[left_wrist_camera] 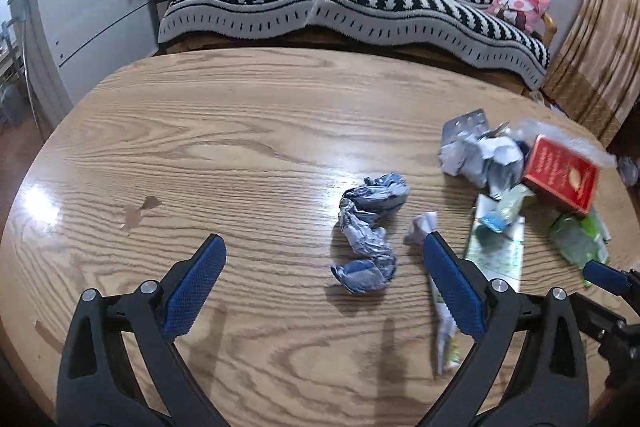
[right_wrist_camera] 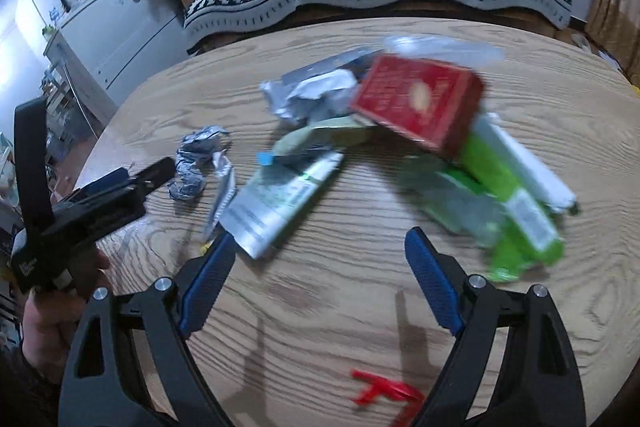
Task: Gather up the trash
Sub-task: 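Grasp the crumpled silver foil wrapper with left tool while right tool grasps white cigarette pack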
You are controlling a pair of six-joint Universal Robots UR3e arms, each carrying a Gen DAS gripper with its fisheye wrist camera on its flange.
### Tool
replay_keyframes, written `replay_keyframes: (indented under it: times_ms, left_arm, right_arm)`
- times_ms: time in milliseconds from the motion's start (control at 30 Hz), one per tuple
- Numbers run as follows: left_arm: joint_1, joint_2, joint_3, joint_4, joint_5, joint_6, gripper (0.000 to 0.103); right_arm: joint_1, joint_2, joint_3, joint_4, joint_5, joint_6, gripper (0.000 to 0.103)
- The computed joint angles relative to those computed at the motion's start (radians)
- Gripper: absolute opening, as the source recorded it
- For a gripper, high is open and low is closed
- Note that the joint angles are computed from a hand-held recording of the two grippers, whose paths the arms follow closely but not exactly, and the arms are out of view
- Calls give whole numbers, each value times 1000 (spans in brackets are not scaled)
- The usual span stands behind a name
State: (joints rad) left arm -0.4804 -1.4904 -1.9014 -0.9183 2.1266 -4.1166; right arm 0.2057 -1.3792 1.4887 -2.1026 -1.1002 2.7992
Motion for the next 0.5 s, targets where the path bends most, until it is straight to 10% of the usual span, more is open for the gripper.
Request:
replay_keyframes:
  times_ms: [300,500]
  left_arm:
    - [73,-1,-89,140,-106,88,25]
    - [75,58,-100,82,-81,48,19]
  right_arm:
    - [105,138,-97,-73,-84,141,84]
    - [177,255,-213,-103,-150,267,84]
